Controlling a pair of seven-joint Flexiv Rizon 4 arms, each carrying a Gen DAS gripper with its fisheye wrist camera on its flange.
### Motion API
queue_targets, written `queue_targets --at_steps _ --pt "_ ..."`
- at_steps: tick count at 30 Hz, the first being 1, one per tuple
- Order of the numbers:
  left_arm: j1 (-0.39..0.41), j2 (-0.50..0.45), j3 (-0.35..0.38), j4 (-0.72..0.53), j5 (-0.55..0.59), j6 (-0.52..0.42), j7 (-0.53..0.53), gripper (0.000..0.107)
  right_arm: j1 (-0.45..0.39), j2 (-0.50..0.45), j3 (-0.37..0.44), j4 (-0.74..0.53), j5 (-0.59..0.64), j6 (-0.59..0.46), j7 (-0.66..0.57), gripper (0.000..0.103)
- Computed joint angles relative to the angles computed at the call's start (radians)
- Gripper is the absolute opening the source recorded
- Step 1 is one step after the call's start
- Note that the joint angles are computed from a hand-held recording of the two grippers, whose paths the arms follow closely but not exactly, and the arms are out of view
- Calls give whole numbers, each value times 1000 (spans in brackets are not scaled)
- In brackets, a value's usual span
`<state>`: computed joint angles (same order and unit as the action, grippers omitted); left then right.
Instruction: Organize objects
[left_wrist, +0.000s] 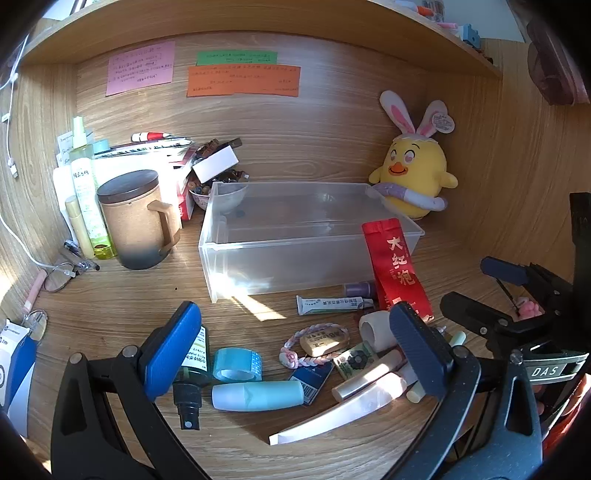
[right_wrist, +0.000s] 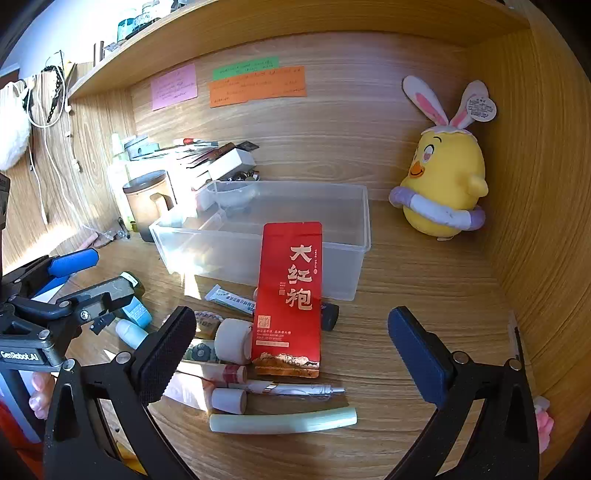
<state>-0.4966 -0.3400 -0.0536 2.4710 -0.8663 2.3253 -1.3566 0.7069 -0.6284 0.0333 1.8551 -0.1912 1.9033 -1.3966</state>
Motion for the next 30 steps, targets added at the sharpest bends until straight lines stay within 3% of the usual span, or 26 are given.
queue_targets --at_steps 30 --pt "14 3 11 2 56 -29 -54 103 -39 1 39 -7 -45 -38 24 103"
